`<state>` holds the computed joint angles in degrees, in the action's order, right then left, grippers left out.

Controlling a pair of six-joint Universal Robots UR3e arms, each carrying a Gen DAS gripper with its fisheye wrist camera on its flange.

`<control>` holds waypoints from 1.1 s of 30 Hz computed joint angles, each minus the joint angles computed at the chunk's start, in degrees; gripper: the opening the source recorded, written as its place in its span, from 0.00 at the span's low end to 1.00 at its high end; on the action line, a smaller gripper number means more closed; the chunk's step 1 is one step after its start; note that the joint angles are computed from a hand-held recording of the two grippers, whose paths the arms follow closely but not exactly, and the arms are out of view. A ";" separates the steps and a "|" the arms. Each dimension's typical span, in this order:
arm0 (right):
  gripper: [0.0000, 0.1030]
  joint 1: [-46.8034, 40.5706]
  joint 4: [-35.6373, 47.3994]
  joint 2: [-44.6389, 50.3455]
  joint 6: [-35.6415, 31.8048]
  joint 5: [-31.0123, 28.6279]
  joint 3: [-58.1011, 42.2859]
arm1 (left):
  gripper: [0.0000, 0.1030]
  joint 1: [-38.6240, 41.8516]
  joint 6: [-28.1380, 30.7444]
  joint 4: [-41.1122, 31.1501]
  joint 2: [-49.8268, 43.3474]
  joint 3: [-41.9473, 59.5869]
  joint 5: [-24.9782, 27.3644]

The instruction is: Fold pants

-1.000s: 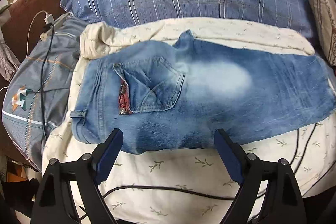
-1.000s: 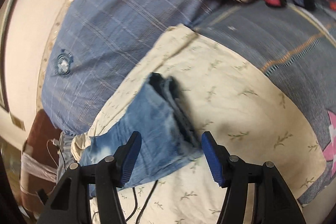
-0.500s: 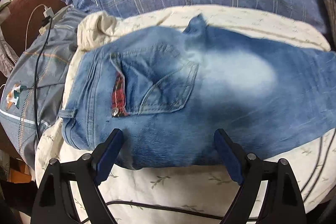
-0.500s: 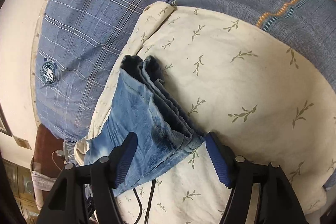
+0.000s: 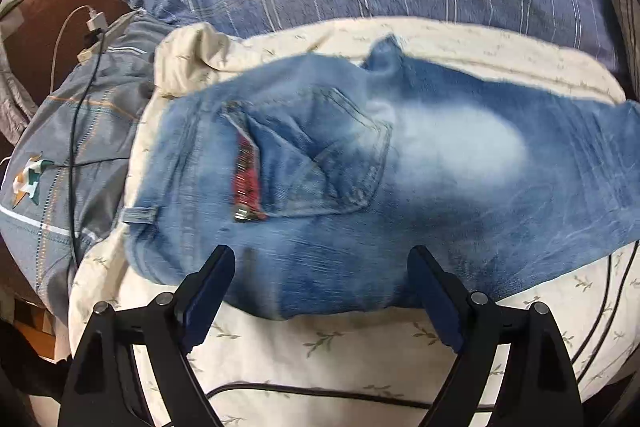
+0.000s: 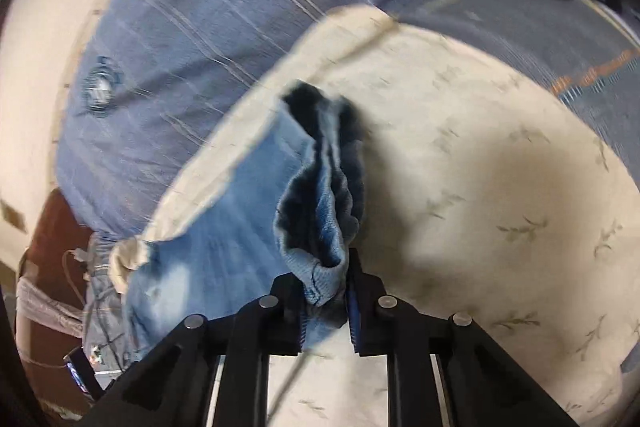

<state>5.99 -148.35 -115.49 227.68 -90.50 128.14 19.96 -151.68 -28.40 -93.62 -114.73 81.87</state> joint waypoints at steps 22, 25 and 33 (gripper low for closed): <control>0.61 22.65 2.16 58.10 -6.28 5.39 -55.73 | 0.86 15.15 5.77 -8.50 4.36 2.51 -9.54; 0.61 22.00 -5.13 54.25 -8.99 8.42 -49.41 | 0.86 14.59 5.73 -8.34 4.16 2.59 -9.76; 0.61 17.02 -8.77 43.26 -4.09 4.71 -33.28 | 0.86 4.85 2.88 -9.05 2.62 4.94 -9.16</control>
